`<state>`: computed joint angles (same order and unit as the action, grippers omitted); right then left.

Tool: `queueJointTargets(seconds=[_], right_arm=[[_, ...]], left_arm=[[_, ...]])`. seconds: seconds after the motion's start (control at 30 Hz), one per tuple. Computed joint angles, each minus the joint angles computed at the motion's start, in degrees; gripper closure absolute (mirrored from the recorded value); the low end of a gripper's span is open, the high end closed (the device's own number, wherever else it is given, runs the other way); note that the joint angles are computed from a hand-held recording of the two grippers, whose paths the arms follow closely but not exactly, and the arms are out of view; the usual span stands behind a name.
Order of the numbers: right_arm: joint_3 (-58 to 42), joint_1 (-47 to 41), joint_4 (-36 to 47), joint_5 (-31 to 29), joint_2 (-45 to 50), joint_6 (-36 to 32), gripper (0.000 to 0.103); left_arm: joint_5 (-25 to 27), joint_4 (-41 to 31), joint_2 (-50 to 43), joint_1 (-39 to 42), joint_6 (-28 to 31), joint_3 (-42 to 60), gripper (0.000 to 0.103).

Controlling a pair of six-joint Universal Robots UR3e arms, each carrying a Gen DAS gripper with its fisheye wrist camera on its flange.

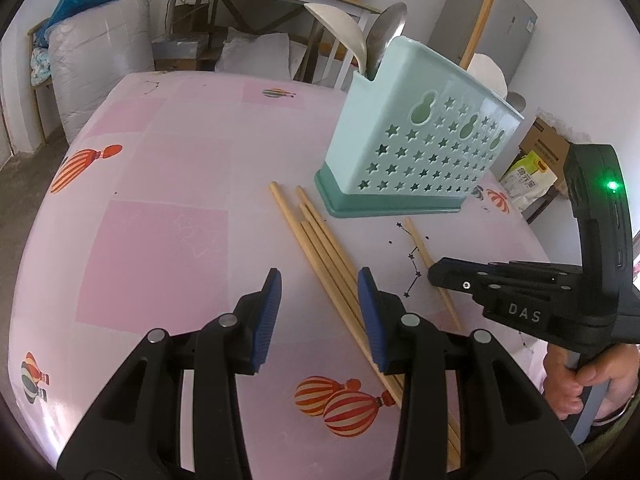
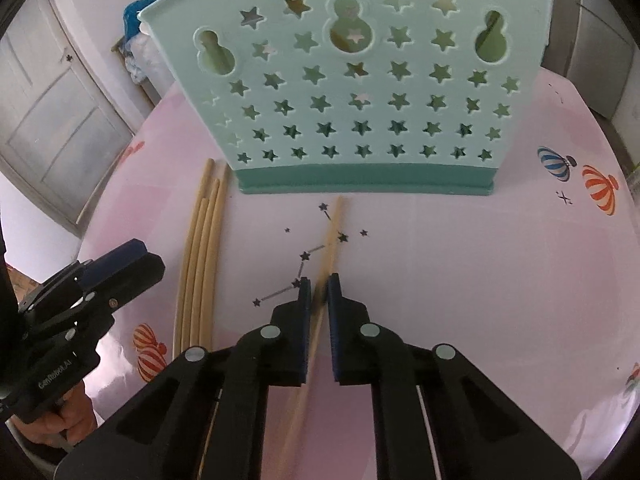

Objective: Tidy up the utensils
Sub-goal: 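Grasp another wooden chopstick on the table with the right tool, then lift the chopstick into the holder and open the right tool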

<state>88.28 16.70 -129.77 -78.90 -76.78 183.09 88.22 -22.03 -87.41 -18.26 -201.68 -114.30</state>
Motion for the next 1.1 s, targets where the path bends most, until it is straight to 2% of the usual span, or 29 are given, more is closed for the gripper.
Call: queueJointTargets(seconds=[0.27, 0.4, 0.47, 0.63, 0.8, 0.87, 1.0, 1.1], right_arm=[[9.37, -8.22, -0.72, 8.7, -15.59, -2.52, 0.096], [9.85, -11.18, -5.81, 10.86, -21.55, -2.66, 0.096], [8.39, -11.78, -11.11, 11.48, -22.41, -1.14, 0.096], [0.68, -11.66, -24.22, 10.24, -17.94, 3.13, 0.096], [-10.41, -11.55, -32.93, 10.14, -9.86, 7.17, 0.097], [-15.87, -11.27, -34.34, 10.21, -5.53, 8.92, 0.096], [-26.45, -8.58, -35.27, 6.54, 4.83, 8.98, 0.097], [-28.85, -6.69, -36.17, 4.6, 10.07, 8.96, 0.096]], left_arm=[[-0.18, 0.29, 1.09, 0.31, -0.09, -0.86, 0.067], [-0.35, 0.28, 1.64, 0.73, -0.25, -1.14, 0.067], [-0.38, 0.26, 1.89, 0.87, -0.33, -1.35, 0.067], [-0.39, 0.23, 2.05, 1.03, -0.49, -1.43, 0.067], [-0.65, 0.79, 2.43, 1.31, -0.71, -2.07, 0.067], [-0.86, 1.07, 2.41, 1.37, -0.74, -2.21, 0.067], [-0.91, 1.61, 2.31, 1.36, -0.8, -2.53, 0.067], [-0.86, 1.73, 2.37, 1.41, -1.19, -2.73, 0.067]])
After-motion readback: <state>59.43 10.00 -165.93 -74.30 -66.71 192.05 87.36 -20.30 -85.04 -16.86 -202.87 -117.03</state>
